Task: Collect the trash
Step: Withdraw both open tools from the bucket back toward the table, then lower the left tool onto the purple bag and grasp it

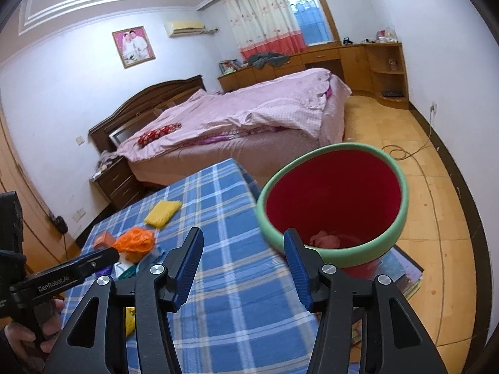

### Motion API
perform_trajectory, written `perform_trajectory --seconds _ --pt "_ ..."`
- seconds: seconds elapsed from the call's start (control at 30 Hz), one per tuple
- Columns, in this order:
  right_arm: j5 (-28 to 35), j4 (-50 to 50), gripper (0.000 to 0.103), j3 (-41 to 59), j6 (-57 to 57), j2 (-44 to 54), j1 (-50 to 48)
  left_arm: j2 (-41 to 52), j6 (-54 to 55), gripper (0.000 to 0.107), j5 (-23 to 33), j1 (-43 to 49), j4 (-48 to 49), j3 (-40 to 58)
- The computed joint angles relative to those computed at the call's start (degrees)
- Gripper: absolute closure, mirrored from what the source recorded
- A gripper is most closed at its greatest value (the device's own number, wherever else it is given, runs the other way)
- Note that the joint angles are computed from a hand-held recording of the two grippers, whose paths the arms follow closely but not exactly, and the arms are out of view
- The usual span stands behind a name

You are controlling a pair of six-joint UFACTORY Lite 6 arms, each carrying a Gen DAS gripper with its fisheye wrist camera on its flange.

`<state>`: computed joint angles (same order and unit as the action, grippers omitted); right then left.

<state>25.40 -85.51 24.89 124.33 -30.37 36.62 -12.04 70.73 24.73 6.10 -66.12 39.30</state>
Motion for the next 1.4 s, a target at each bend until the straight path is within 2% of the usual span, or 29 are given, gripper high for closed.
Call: perform_trajectory --seconds 0.23,0.43,0.6,0.97,1.4 --pt "-0.45 -7.29 0.047 2.45 8.98 7.65 2.70 3.87 9.10 0.054 2.63 11.00 -4.28 0.02" --pt "-2.18 -14.66 0.044 5.35 16.73 15.07 2.72 11.23 17.35 0.054 0.98 18.00 -10.05 2.23" --pt "-3.43 -19.58 0.037 7.97 21.89 20.31 2.61 18.80 20.32 0.054 -0.60 21.17 -12.70 6.56" --pt "-4.96 -24.20 0.036 13.59 25.97 30.01 1.66 30.70 24.46 0.054 -3.81 23.21 -15.99 15.49" --pt "-7.06 -29.69 0.036 15.98 30.73 35.20 -1.24 38.10 25.41 0.054 -5.40 21.21 -18.13 21.86"
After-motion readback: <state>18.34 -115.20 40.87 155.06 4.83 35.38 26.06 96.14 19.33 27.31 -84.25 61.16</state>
